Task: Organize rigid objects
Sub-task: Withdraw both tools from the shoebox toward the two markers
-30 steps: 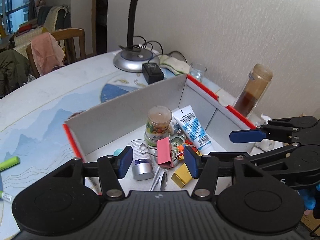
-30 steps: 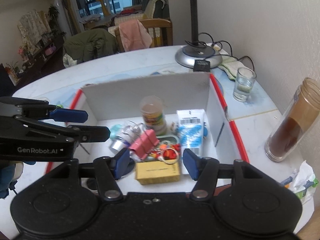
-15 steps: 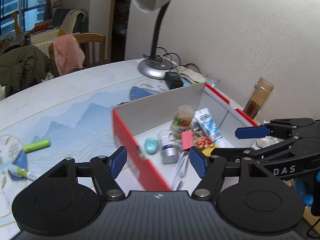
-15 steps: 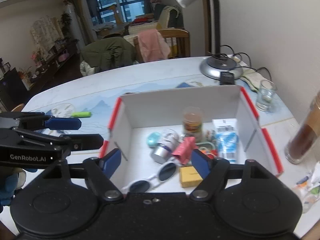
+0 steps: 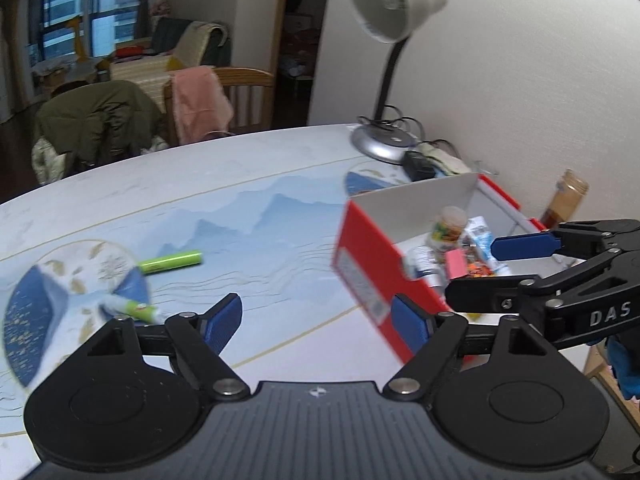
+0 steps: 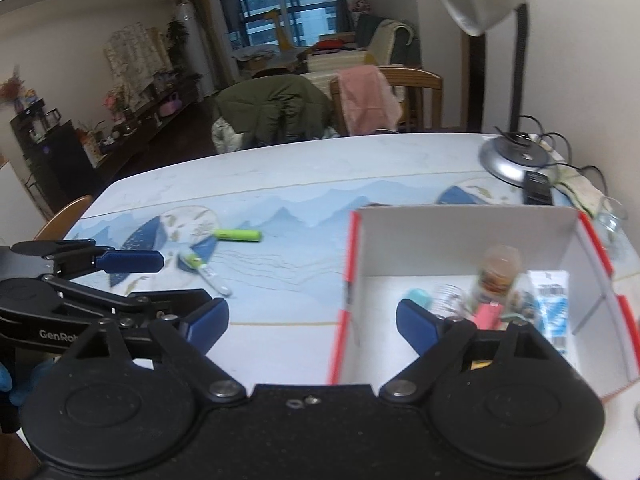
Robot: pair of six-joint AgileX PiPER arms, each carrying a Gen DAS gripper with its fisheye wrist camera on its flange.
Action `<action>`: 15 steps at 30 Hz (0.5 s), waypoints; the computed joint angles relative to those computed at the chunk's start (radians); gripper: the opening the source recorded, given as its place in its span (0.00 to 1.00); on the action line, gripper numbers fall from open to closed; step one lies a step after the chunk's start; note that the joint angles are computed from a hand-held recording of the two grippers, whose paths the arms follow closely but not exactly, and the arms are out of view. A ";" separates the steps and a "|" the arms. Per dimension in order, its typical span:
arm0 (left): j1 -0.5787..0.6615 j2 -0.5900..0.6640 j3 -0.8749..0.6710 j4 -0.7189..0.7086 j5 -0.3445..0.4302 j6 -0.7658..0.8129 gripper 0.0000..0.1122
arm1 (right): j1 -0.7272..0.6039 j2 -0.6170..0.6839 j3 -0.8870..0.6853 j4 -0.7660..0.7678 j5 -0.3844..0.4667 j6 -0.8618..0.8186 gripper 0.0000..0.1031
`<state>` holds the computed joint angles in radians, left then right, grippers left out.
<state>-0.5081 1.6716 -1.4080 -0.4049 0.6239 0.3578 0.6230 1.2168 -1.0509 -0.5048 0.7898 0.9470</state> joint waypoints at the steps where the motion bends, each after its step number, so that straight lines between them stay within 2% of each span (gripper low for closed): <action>1: 0.016 -0.001 0.004 -0.003 0.001 0.006 0.74 | 0.005 0.021 -0.018 0.000 -0.004 -0.004 0.88; 9: 0.115 0.015 0.027 -0.050 -0.024 0.077 0.79 | 0.024 0.211 -0.195 0.018 -0.003 -0.082 0.88; 13: 0.137 0.042 0.023 -0.007 -0.064 0.026 0.92 | 0.007 0.302 -0.289 0.053 -0.003 -0.156 0.88; 15: 0.151 0.056 0.023 -0.017 -0.081 0.026 0.92 | -0.003 0.347 -0.342 0.066 0.008 -0.193 0.88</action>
